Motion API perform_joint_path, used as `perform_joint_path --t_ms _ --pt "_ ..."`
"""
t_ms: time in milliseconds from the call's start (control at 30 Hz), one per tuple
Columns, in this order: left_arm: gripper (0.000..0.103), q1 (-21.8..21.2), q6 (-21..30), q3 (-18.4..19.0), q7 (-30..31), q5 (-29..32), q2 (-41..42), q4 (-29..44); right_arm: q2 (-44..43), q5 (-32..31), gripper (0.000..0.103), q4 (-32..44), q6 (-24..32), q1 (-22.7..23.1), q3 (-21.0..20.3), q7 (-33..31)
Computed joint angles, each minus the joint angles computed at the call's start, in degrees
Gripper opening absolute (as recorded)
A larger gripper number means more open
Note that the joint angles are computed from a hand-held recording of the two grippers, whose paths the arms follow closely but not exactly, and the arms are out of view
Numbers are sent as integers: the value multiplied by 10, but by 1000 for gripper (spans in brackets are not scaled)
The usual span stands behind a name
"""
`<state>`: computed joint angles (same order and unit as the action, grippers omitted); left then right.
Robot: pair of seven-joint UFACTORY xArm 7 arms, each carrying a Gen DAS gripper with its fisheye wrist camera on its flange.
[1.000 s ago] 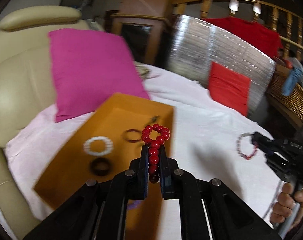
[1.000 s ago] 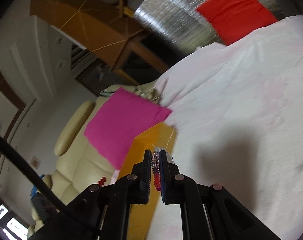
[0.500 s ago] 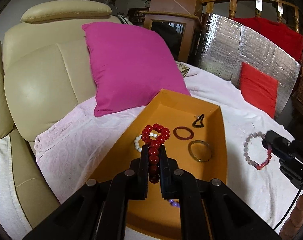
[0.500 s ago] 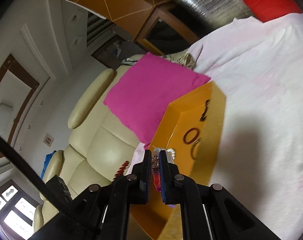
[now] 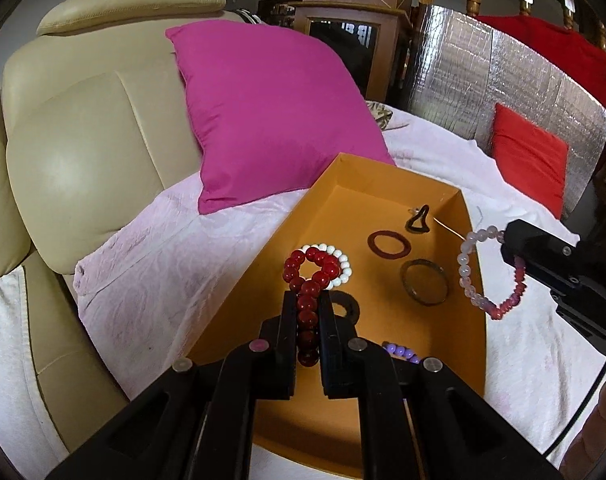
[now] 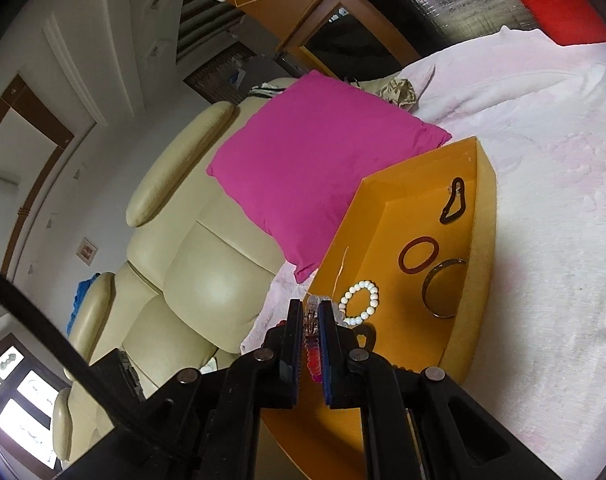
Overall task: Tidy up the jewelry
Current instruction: 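Lower both bracelets into the orange box and open both tools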
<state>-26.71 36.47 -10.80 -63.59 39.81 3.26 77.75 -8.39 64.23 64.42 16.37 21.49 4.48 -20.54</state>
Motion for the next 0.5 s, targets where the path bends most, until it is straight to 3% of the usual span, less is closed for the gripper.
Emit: perform_joint_path --t_ms 500 --pt "9 -6 31 7 75 -70 32 24 64 -107 9 41 20 -29 25 97"
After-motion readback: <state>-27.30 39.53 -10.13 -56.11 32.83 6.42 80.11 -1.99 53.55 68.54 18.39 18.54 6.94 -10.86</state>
